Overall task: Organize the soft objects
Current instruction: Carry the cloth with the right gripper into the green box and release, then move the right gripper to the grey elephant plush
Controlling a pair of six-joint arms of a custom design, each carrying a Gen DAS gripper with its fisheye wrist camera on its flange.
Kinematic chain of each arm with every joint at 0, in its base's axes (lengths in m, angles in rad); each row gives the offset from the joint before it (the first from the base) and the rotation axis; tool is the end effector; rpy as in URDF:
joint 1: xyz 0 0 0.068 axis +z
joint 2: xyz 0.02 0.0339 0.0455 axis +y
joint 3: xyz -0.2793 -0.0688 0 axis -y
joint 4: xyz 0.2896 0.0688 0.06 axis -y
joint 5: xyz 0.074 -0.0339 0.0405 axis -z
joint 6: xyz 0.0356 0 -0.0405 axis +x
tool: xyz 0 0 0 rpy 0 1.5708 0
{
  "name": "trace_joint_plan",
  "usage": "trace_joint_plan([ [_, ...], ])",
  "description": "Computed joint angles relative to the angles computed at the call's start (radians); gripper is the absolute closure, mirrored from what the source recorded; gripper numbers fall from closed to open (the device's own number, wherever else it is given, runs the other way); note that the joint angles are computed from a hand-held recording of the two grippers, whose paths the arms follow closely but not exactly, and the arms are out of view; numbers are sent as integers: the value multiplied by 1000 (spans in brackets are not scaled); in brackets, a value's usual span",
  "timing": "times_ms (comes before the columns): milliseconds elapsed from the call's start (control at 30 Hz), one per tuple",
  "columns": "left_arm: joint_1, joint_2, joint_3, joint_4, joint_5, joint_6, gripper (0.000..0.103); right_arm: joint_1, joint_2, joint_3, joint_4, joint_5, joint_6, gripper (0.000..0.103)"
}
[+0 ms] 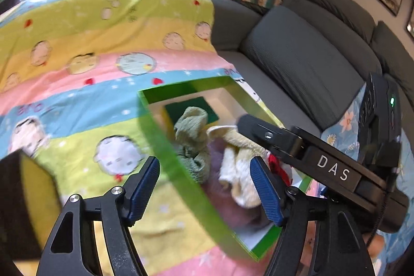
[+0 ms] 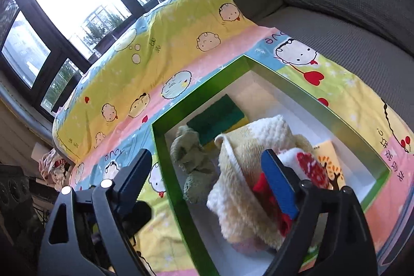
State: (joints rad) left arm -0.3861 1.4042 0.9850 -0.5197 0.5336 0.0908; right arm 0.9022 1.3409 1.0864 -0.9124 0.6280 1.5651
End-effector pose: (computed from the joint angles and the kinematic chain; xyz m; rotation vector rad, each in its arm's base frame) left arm 0.2937 -0.1390 0.2414 0.8024 2.3613 -0.7910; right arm 0.1975 0.2163 0.2761 0.9378 2.2314 0.2072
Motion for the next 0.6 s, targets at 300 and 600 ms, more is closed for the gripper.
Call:
trace_joint_plan([
  [300, 382, -231, -130, -142, 106, 122, 21, 158, 92, 142, -89, 98, 26, 15],
  [600, 866, -276, -272, -111, 93, 293, 21, 224, 247, 255, 41, 31, -99, 15],
])
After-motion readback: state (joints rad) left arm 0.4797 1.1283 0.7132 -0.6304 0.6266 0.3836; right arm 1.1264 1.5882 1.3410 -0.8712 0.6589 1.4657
